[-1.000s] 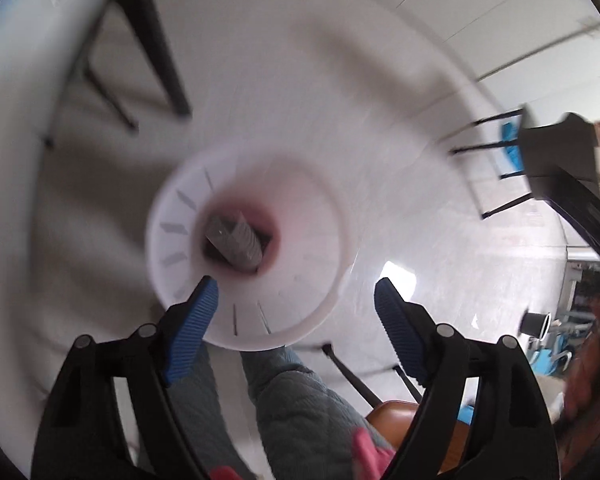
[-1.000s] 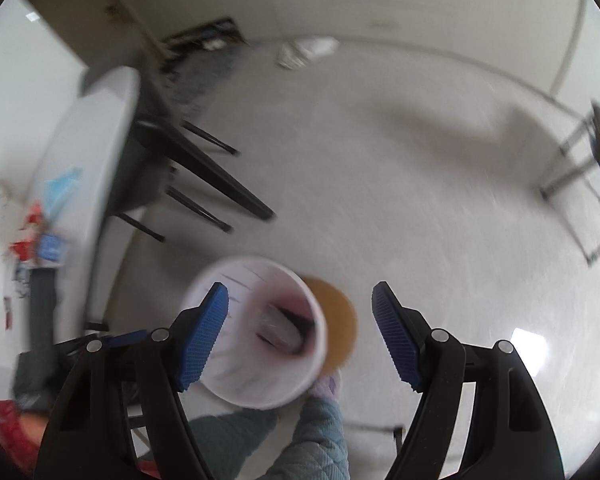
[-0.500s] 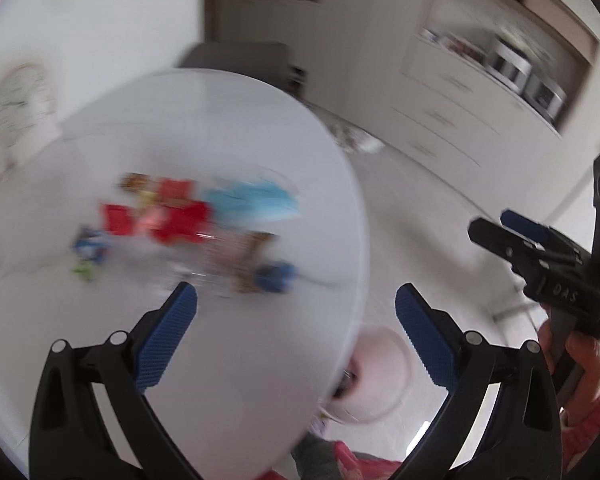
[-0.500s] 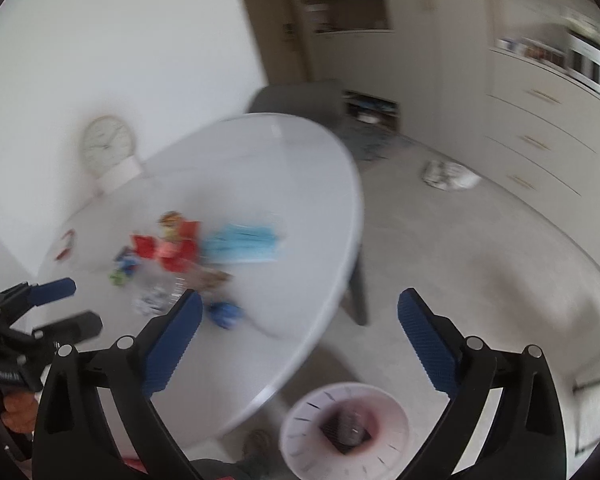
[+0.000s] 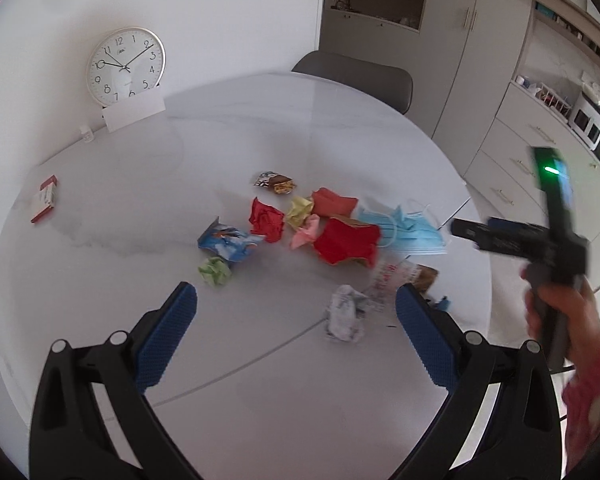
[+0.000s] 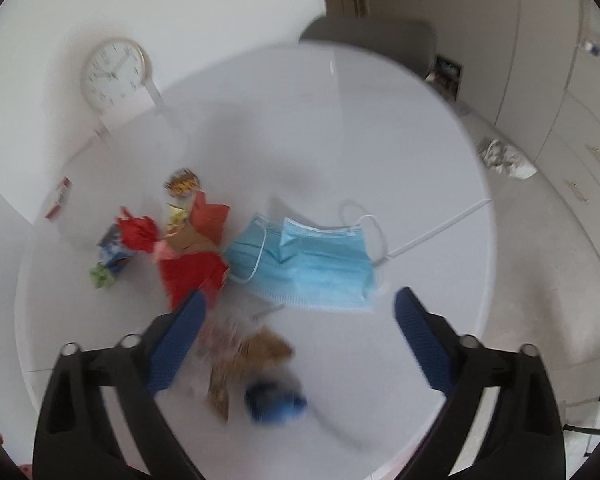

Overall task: Collect trash
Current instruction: 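Move both tools back over the table, then grasp the blue face mask with the right tool while the left tool grasps the red wrapper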

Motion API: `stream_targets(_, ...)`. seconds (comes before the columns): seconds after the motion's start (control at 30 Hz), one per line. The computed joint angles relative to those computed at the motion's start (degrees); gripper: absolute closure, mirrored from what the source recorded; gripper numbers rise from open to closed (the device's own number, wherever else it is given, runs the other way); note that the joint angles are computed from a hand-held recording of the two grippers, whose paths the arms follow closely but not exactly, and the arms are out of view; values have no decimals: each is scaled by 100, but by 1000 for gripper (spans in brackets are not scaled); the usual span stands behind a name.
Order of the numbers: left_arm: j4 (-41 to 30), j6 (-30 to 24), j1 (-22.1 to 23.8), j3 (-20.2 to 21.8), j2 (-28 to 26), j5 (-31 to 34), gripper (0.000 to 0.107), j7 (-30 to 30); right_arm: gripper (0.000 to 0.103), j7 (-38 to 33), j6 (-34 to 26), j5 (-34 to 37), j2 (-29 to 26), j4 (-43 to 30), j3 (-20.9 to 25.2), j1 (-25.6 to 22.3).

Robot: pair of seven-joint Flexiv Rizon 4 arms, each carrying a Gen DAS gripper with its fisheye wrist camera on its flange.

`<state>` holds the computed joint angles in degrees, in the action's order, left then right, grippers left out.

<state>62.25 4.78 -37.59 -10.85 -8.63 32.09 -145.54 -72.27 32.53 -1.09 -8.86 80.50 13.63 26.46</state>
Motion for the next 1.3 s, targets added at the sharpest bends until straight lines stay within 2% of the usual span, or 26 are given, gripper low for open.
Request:
stream_targets(0.17, 349, 481, 259, 79, -2, -305, 12, 421, 26, 29, -646, -15, -770, -674, -79, 115)
stream_targets(0.27, 416, 774, 407, 122, -126, -486, 12, 863, 40, -47, -969, 106, -996, -932, -80, 90)
stream_targets(0.33, 356, 877, 479, 152, -250, -619, 12, 1146, 66, -87, -1052, 189, -1024, -977, -74, 60)
stream_targets(0.43, 292, 1066, 576, 237, -453, -870, 12, 1488, 81, -44, -1082, 416, -1009, -1030, -77, -42)
stream_targets(0.47, 258, 1101, 602, 270, -527, -952, 12, 1546, 83, -14, -1020, 531, -979, -1042, -76, -97)
stream_targets(0.6, 494, 1408, 734, 429, -564, -1422, 14, 1356, 89, -1, -848, 722, -956, -1145, -94, -208)
stream_targets(0.67, 657, 1469, 794, 467, -513, -1620, 19, 1199, 89, -9, -783, 757, -933, -1173, -108, -255)
stream_targets(0.77, 722, 1535, 868, 448, -556, -1857, 21, 1096, 89, 60, -550, 882, -819, -1144, -116, -340)
stream_targets(0.97, 383, 2000, 1036, 383, -1189, -2822, 27, 631, 89, 142, -235, 927, -553, -1010, -119, -425)
stream_targets(1.1, -158, 1927, 1094, 404, -1850, -3426, 41, 222, 89, 148, -105, 972, -195, -637, -112, -521)
stream_targets(1.27, -192, 1959, 1148, 538, -2200, -4006, 56, -752, 89, 316, 34, 1190, 210, -114, -134, -668)
stream_targets(1.3, -141, 1986, 1162, 548, -2217, -4080, 62, -916, 89, 347, 57, 1250, 286, -6, -140, -699)
